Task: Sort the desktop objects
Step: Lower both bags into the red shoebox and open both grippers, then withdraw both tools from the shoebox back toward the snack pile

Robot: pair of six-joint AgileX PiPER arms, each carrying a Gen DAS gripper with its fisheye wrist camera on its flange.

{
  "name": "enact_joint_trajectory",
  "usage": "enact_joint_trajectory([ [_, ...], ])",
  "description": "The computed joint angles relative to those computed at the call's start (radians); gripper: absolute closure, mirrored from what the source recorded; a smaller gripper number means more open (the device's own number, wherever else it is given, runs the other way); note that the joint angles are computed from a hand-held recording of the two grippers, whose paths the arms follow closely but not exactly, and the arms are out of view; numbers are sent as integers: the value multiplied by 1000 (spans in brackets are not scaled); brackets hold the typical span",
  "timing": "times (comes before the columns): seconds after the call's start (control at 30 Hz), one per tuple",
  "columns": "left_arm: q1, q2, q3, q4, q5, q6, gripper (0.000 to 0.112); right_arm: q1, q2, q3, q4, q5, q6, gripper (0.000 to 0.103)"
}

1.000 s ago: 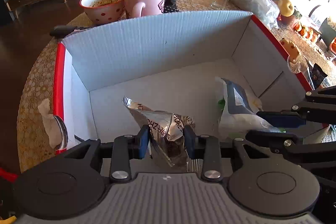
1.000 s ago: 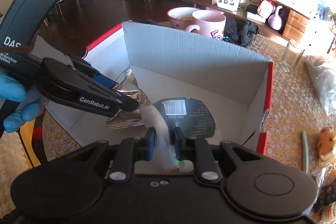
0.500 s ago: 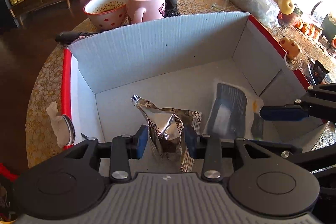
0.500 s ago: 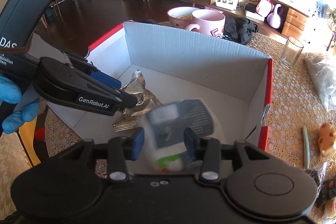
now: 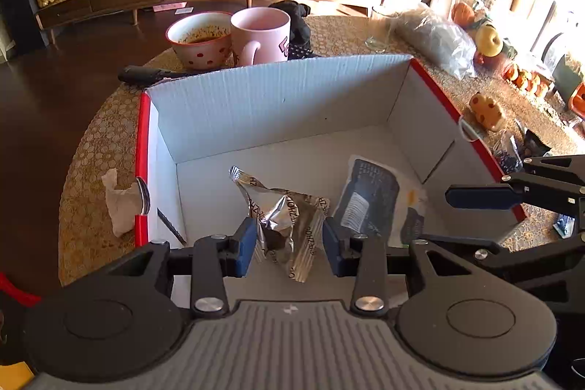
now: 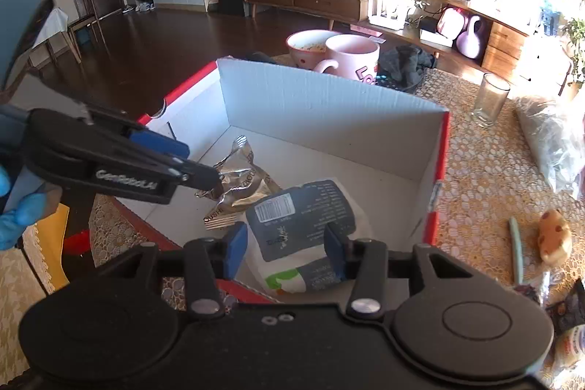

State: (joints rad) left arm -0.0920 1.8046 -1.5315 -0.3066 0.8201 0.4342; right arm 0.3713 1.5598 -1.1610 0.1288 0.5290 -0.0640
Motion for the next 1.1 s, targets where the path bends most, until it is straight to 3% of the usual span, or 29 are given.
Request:
enact_joint_trajectory([
  [0.47, -86, -231, 256, 95, -154, -235, 74, -53, -161, 116, 32, -11, -29, 54],
  [0.77, -181, -336, 385, 203, -185, -429, 74, -94, -277, 200, 48, -11, -46, 42],
  [0.97, -235, -389, 445, 240, -193, -492, 60, -114, -354, 258, 41, -15, -39, 37],
  [1.1, -273, -421, 478, 277, -202, -547, 52, -140, -415, 297, 59, -10, -65, 27],
])
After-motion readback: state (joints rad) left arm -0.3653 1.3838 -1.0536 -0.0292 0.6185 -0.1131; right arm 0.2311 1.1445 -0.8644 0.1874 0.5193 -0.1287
